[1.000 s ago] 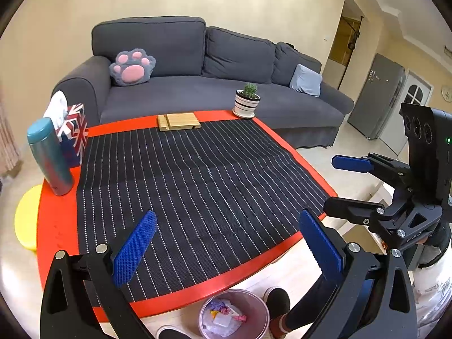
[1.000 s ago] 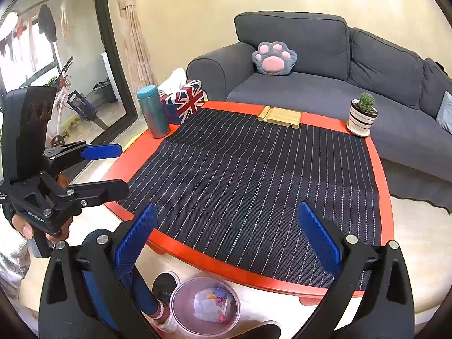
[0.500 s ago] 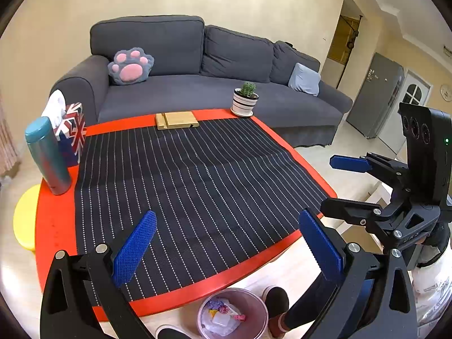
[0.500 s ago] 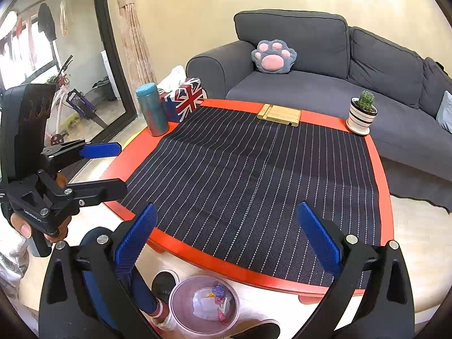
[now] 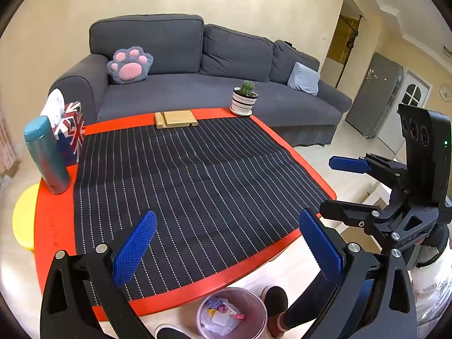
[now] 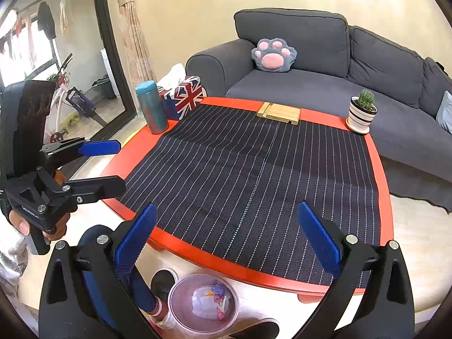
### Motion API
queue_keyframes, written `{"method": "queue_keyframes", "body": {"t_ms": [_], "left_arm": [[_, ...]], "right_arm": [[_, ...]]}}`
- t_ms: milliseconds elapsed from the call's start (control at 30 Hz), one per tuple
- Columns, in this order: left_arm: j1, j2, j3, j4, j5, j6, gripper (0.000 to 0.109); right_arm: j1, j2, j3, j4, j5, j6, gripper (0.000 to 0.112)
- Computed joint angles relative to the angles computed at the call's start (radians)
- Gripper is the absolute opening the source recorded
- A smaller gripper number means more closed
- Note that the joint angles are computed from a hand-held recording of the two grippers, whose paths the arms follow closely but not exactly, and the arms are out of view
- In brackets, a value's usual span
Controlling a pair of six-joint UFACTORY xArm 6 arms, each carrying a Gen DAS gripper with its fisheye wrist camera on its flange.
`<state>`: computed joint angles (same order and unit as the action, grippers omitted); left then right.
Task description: Collect trash
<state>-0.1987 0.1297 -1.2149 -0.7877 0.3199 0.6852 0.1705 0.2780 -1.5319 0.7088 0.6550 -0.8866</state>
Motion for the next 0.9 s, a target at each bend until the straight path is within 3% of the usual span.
{"method": "queue_keyframes", "body": {"t_ms": [667,900], "left_arm": [[0.000,-0.002,-0.003,-0.006,0.009,0.014,0.097],[0.002,0.008,-0.002,0.093,-0.008,-0.078,0.097]], "right_arm": [[-0.001,-0.002,0.004,0.000,0.003,-0.007,0.098],[0.001,-0.006,0.009,-0.003,0.005,-0.006,0.098]]}}
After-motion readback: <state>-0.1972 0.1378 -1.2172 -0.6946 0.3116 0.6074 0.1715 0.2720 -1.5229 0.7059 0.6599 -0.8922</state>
